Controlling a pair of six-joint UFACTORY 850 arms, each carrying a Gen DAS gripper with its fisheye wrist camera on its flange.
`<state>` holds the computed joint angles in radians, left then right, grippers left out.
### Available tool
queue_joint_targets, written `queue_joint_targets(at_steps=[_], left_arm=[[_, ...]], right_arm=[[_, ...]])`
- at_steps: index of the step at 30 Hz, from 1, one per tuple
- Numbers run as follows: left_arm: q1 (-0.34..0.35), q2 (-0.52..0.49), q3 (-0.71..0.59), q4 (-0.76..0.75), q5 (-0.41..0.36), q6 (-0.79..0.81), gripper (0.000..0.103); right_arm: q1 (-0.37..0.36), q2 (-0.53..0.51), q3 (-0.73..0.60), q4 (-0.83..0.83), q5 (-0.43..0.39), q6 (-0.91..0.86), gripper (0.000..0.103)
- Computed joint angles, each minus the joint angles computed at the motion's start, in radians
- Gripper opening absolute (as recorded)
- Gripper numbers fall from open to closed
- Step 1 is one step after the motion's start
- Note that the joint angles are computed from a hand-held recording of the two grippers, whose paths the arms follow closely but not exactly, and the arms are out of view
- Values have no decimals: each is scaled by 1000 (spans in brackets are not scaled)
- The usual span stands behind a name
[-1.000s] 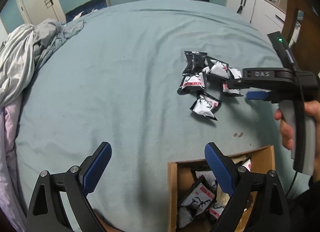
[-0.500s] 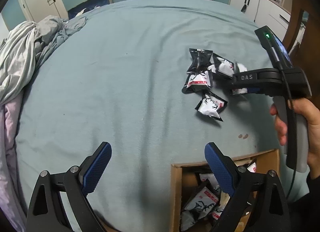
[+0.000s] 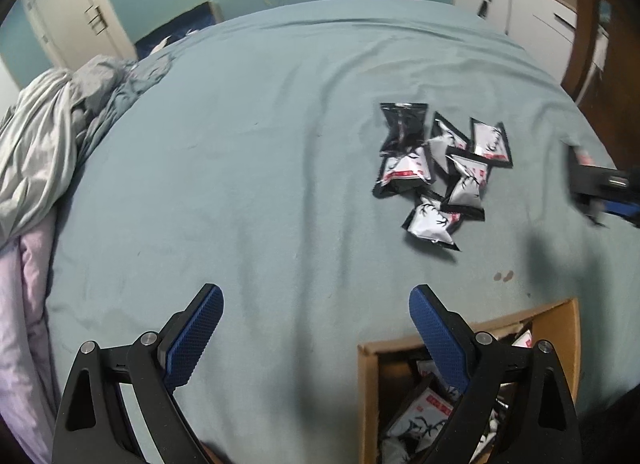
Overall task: Organize snacks
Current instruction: 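Grasp a white packet with the left gripper while the right gripper carries its packet, then lower both held packets into the cardboard box and open both grippers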
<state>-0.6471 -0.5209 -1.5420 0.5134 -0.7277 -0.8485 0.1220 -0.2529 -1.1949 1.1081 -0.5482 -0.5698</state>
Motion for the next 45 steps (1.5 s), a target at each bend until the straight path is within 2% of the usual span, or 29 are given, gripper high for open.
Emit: queue_joint_targets(at_steps=[6,8,12,15,17,22,23,25,26,28,29,31,32,37,45], left_arm=[[-3,-72,-95,-98,-15,176,96],[-7,-121,-169,-105,-40,223,96],[-6,-244,-345,-189,-114,379,96],[-7,-357,-503,-215,-207,476,96],[-4,-419,-588,-215,-257,503,96],[36,-534,-751,-415,-374,642,93],[38,-547,-766,-425,-388,650,91],[41,-576,-800,-444,-418,665,81],[43,-579,-801,-460,-421,672,73],[44,-553,-756,-468,-375,669,64],[45,-539,-736,-479,-358,673,51],[48,-512,-700,-492,-334,665,48],[49,-478,-649,-501,-305,656,42],[40,-340,-468,-449,-214,603,42],[12,-23,-102,-380,-13,496,42]], right_arm=[[-47,238,309,278,70,-237,33],[-59,307,400,397,76,-319,33],[-35,408,504,476,128,-381,33],[-8,376,475,419,132,-332,33],[11,318,430,370,145,-274,33],[29,229,351,295,132,-184,33],[30,227,347,291,132,-178,33],[37,227,337,273,150,-166,33],[25,223,336,275,149,-181,33],[26,230,340,264,155,-170,33],[26,236,344,256,155,-162,33],[25,242,347,235,162,-138,33],[27,243,350,246,168,-144,33],[32,270,374,277,195,-151,33],[60,310,396,293,229,-200,33]])
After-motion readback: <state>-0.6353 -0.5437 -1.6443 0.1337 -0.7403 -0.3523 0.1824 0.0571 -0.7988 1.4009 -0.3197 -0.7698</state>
